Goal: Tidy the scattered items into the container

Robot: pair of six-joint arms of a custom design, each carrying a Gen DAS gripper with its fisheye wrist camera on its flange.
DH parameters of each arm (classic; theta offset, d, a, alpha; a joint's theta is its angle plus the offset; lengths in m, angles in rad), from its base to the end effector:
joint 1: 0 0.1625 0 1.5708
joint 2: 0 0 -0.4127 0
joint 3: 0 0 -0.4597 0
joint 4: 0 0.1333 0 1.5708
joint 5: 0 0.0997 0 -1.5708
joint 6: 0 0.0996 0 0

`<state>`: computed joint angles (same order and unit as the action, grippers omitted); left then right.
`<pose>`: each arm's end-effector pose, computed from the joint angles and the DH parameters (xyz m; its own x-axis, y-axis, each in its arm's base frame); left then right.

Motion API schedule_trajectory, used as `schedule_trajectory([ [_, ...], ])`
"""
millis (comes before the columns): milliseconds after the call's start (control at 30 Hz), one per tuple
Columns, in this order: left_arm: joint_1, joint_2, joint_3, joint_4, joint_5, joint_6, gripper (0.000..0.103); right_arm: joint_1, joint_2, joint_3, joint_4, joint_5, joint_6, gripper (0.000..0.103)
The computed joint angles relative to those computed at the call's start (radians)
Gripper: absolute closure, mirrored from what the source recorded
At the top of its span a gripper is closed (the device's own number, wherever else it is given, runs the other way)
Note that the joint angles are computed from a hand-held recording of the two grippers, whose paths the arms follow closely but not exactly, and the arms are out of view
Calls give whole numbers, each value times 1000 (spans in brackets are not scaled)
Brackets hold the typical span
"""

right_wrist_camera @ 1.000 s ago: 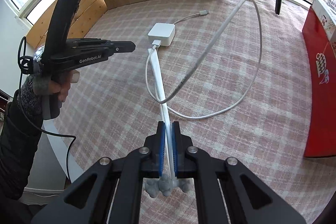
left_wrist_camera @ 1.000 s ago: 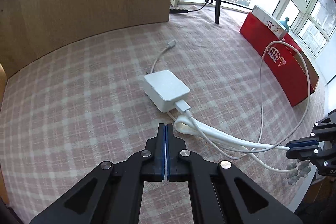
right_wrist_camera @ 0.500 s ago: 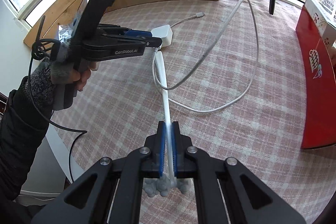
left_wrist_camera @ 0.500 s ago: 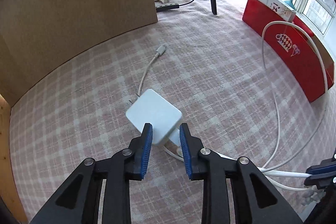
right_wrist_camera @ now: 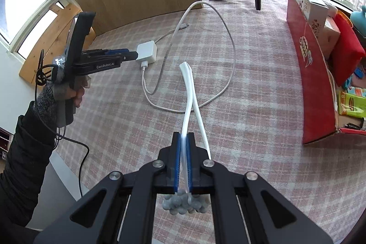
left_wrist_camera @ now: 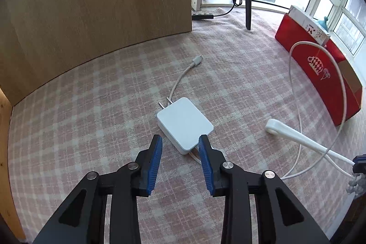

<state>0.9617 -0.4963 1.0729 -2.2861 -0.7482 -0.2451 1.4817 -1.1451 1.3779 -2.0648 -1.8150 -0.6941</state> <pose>-0.3208 -0.8204 0.0551 -0.7350 0.0999 -0.6706 0.4002 0.8623 -0.3103 0.0430 -0.7458 0.3647 -0.7936 -0.5014 0.3447 -0.5486 0.8346 -0.0491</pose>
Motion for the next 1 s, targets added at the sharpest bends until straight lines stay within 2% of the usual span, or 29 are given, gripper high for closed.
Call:
schedule_trajectory([
  [133,-23,-76,100,-89,-7,30,72,-20,-51,7,92,11,4,98],
  [267,-48,-151,196,-142,15,37,72,-31,-100,6,206,69,-1,98],
  [400,-68,-223,288,-174,51,20,72,-16,-132,16,279,131,-41,98],
  [500,-74,-271,347,-180,68,-14,72,8,-123,22,288,165,-83,98],
  [600,-77,-308,389,-177,75,-49,72,31,-65,5,274,194,-104,98],
  [800,-78,-320,411,-188,37,-86,72,47,76,-36,248,160,-83,98],
  [933,-79,-307,420,-198,-46,-98,71,44,95,-36,248,133,-76,98],
  [1000,-71,-297,428,-205,-136,-117,69,40,93,-36,247,134,-79,98],
])
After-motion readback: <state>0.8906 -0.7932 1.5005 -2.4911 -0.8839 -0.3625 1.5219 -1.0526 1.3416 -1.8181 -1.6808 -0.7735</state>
